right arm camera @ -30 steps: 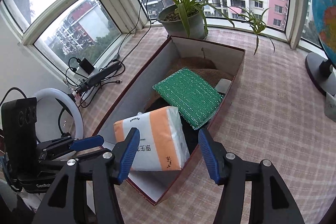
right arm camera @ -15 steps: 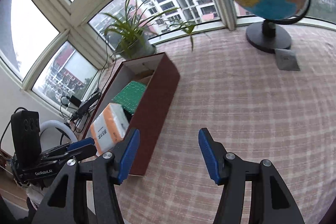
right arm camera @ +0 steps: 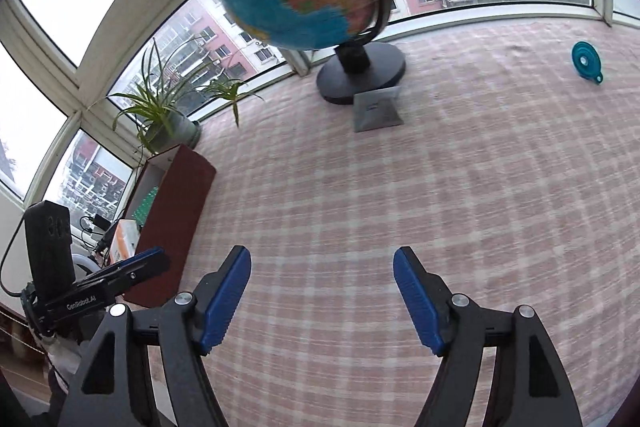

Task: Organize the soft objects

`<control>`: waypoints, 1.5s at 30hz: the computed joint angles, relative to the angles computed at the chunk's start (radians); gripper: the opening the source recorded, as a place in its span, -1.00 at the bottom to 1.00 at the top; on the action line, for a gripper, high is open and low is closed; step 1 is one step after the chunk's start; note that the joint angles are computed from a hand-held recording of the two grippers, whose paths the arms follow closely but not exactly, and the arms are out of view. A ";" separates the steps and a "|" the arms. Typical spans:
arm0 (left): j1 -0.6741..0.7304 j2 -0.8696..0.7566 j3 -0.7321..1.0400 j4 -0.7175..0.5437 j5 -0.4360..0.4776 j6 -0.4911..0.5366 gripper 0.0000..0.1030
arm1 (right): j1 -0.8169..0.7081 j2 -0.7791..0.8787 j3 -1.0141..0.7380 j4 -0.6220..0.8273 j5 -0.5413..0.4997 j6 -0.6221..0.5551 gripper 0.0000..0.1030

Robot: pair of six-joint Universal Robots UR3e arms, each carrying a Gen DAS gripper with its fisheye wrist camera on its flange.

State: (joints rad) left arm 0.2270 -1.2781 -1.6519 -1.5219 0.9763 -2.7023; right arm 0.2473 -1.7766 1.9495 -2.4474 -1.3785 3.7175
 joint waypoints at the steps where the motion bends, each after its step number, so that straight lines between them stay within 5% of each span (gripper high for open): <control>1: -0.053 -0.026 -0.014 0.076 0.023 -0.071 0.29 | -0.053 -0.045 0.034 0.025 0.032 -0.036 0.36; 6: -0.210 -0.181 0.000 0.290 0.080 -0.323 0.29 | -0.351 -0.196 0.171 0.113 0.204 -0.240 0.34; 8: -0.246 -0.224 0.014 0.347 0.103 -0.391 0.29 | -0.458 -0.192 0.197 0.119 0.282 -0.315 0.03; 12: -0.290 -0.293 0.051 0.397 0.121 -0.482 0.26 | -0.574 -0.034 0.169 0.055 0.417 -0.394 -0.47; 19: -0.293 -0.360 0.091 0.421 0.119 -0.559 0.25 | -0.610 0.476 -0.042 -0.235 0.641 -0.254 -0.70; 28: -0.247 -0.386 0.105 0.434 0.117 -0.607 0.25 | -0.520 0.932 -0.542 -0.218 0.619 -0.140 -0.82; 31: -0.275 -0.426 0.151 0.447 0.194 -0.624 0.25 | -0.496 1.015 -0.690 -0.149 0.580 -0.142 -0.90; 45: -0.266 -0.484 0.195 0.439 0.155 -0.604 0.25 | -0.454 1.204 -0.990 -0.012 0.598 -0.118 -0.95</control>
